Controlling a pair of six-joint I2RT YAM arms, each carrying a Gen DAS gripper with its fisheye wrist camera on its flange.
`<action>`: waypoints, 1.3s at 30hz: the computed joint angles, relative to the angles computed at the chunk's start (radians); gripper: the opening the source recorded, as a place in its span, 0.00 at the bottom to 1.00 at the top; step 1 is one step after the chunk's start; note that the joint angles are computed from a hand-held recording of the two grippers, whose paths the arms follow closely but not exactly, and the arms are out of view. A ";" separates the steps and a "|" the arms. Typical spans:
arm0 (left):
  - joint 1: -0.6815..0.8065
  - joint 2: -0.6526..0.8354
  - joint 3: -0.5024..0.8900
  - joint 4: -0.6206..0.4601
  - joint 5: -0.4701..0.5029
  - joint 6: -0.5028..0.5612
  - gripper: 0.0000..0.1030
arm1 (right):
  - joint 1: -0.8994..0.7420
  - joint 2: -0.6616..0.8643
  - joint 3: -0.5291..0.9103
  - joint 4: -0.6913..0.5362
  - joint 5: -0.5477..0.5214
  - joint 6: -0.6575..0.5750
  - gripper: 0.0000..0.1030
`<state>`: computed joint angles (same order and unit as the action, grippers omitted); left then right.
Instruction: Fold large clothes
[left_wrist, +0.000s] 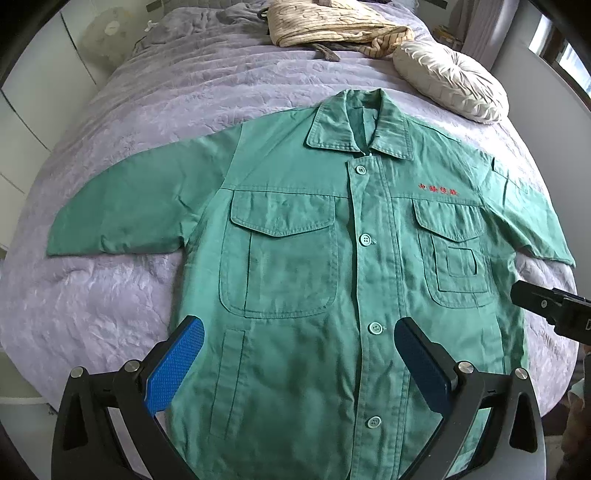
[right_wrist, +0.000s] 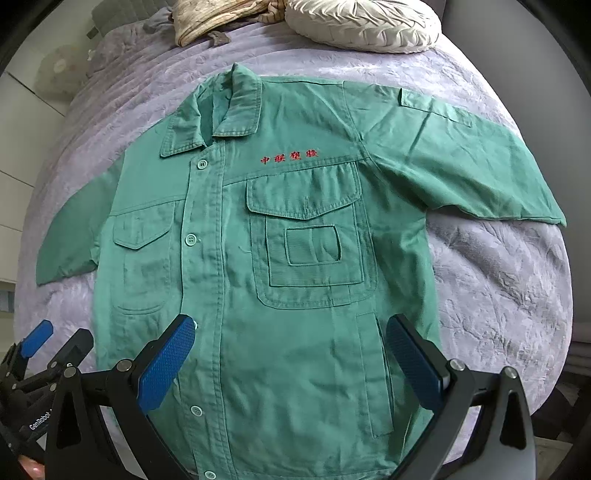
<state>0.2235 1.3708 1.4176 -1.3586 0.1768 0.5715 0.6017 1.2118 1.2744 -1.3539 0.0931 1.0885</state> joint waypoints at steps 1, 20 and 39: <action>-0.001 -0.002 -0.002 -0.001 -0.001 0.006 1.00 | 0.002 -0.001 0.001 -0.001 0.001 0.001 1.00; 0.011 -0.022 -0.011 -0.030 -0.007 0.024 1.00 | 0.028 -0.010 0.018 -0.030 0.019 0.023 1.00; 0.027 -0.014 -0.012 -0.042 -0.018 0.043 1.00 | 0.044 -0.003 0.018 -0.031 0.021 0.037 1.00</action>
